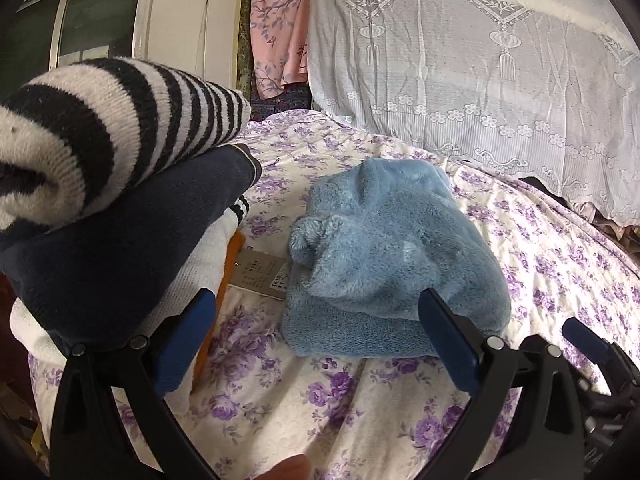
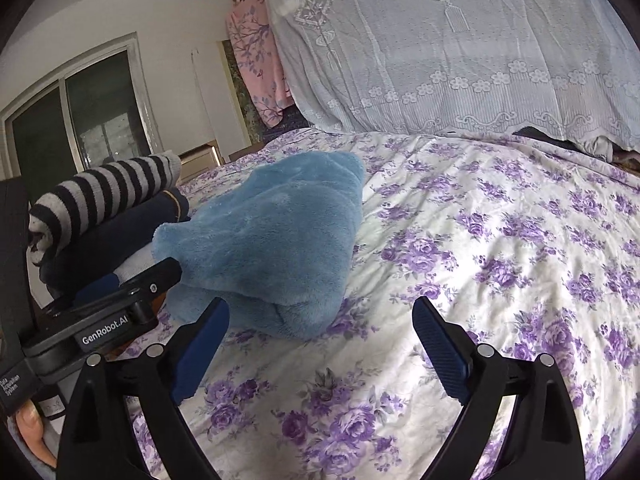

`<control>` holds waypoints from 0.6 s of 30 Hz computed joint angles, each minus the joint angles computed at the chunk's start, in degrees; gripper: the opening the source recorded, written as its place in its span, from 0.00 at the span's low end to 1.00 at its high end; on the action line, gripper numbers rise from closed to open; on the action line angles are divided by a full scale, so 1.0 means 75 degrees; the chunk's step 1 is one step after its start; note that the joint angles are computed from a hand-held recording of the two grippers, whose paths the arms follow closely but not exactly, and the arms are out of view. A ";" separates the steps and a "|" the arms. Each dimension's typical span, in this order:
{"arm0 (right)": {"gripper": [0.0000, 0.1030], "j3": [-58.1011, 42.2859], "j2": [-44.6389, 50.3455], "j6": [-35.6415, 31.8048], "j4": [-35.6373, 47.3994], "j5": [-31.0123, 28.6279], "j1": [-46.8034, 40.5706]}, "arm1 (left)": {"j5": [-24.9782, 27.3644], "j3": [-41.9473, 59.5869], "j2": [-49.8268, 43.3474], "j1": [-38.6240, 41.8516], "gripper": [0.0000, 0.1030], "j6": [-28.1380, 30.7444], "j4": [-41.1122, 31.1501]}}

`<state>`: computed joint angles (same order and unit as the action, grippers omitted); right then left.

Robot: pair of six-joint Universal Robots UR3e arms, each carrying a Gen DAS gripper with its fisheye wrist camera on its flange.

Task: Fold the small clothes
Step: 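Open both grippers and withdraw them from the folded jacket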

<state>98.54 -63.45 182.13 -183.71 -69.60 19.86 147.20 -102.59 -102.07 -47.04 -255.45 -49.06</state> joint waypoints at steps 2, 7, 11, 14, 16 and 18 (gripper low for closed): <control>0.92 -0.0027 0.0022 -0.0089 0.0005 -0.0095 0.0084 | 0.0014 0.0026 -0.0012 -0.0028 0.96 -0.0066 -0.0067; 0.93 -0.0077 0.0089 -0.0261 0.0010 -0.0280 0.0255 | 0.0007 0.0013 -0.0004 -0.0016 0.96 -0.0037 -0.0039; 0.93 -0.0021 0.0078 -0.0238 -0.0105 -0.0247 0.0244 | 0.0015 0.0036 -0.0015 -0.0032 0.96 -0.0072 -0.0082; 0.94 0.0003 0.0086 -0.0204 -0.0187 -0.0235 0.0233 | 0.0008 0.0060 -0.0016 -0.0039 0.96 -0.0090 -0.0133; 0.94 0.0002 0.0084 -0.0218 -0.0182 -0.0235 0.0232 | 0.0003 0.0051 -0.0013 -0.0037 0.96 -0.0058 -0.0109; 0.94 0.0001 0.0079 -0.0243 -0.0178 -0.0236 0.0235 | -0.0006 0.0039 -0.0011 -0.0028 0.96 -0.0011 -0.0071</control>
<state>98.54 -62.85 180.31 -185.05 -71.37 21.62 147.16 -102.30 -102.15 -47.24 -255.53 -49.59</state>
